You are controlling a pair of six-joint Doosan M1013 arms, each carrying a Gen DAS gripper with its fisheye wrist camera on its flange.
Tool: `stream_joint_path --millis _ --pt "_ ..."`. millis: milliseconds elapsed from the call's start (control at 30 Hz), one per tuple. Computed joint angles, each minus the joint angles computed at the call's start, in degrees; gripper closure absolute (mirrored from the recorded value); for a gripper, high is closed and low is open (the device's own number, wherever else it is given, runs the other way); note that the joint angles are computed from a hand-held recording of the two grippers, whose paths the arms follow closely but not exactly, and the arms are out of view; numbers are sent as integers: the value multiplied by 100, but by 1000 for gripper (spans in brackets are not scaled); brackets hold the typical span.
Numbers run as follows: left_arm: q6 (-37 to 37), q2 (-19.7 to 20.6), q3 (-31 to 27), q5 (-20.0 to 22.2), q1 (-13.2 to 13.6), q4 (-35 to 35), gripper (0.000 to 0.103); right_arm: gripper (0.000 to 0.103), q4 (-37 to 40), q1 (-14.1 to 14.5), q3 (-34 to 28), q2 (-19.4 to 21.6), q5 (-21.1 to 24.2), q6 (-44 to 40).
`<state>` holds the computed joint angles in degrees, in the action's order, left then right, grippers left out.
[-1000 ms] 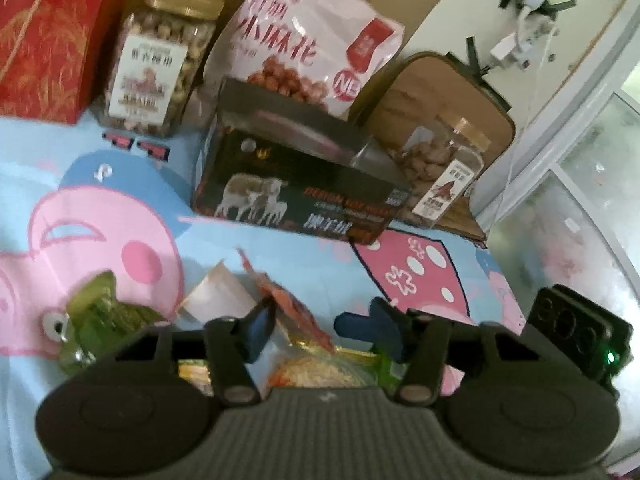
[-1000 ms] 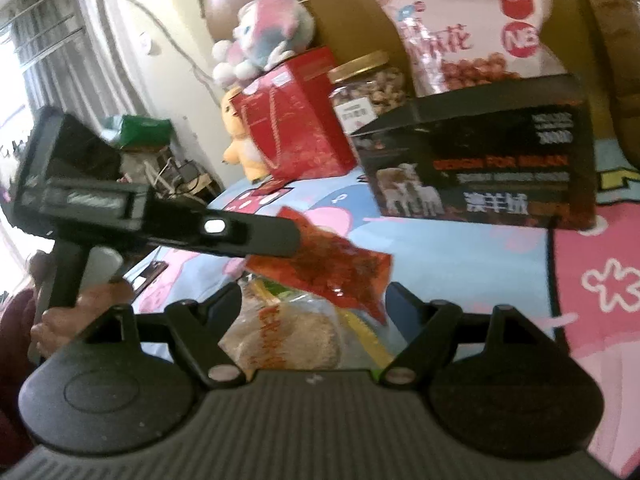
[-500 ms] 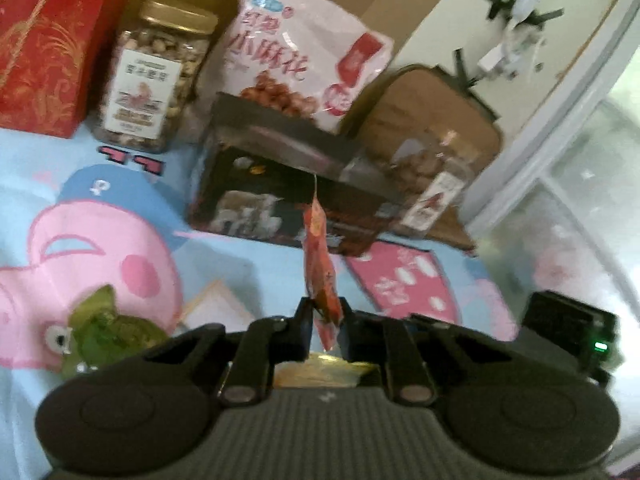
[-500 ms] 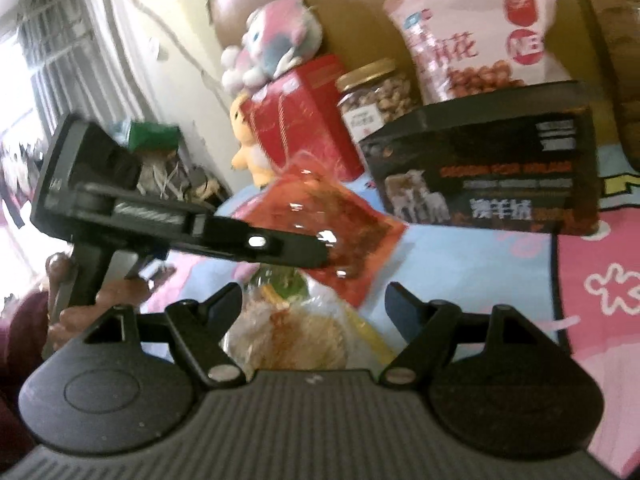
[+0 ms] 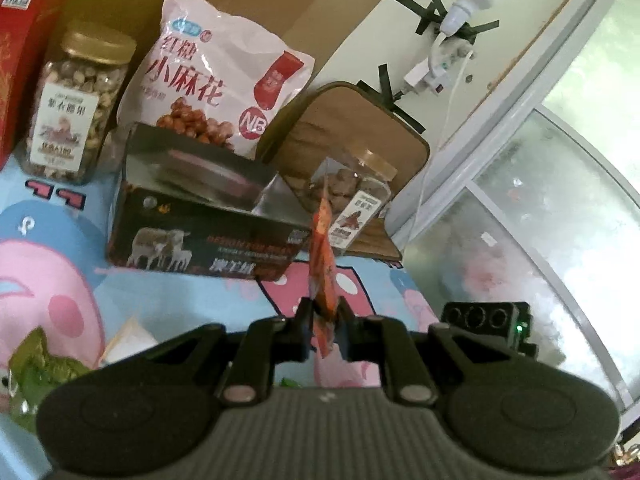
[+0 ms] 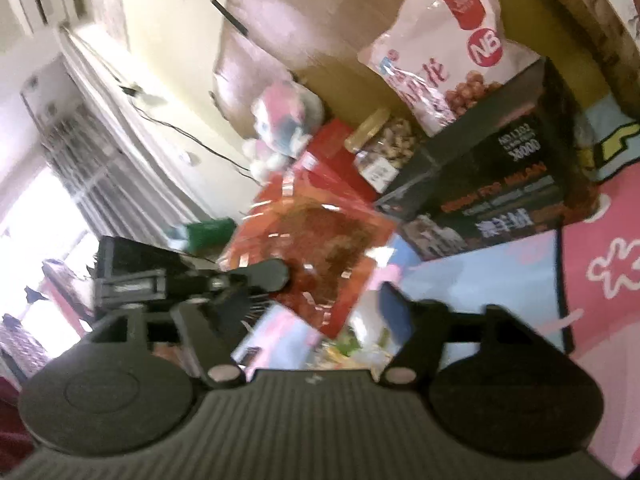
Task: Organize snacks
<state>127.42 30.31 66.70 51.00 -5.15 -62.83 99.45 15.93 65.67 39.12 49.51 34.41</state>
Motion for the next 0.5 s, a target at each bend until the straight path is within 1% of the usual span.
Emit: stream_joint_path --millis 67,167,267,300,333,367,400,433,467,500 --pt "-17 29 -82 -44 -24 94 91 51 151 -7 72 -44 -154 -74" --pt "-169 167 -398 -42 -72 347 91 59 293 -19 64 -55 -401 -71" --pt "-242 376 -845 -203 -165 671 90 59 312 -22 -122 -5 -719 -21" --pt "-334 459 -1007 -264 -198 826 88 58 282 -23 -214 21 -884 -9" --pt "-551 574 -1222 -379 -252 1118 85 58 232 -23 -296 45 -1052 -13" --pt "-808 675 -1398 -489 -301 1423 84 57 190 -5 -397 79 -1303 -62" --pt "-1156 765 -1548 -677 -367 1855 84 57 266 25 -443 99 -1646 -275" --pt "-1578 857 -1687 -895 -447 2428 78 57 442 55 -433 100 -1968 -532" --pt "-2086 964 -1857 -979 -518 3068 75 57 604 72 -377 82 -2226 -743" --pt "-2498 1074 -2029 -922 -562 3532 74 57 564 78 -325 55 -2385 -737"
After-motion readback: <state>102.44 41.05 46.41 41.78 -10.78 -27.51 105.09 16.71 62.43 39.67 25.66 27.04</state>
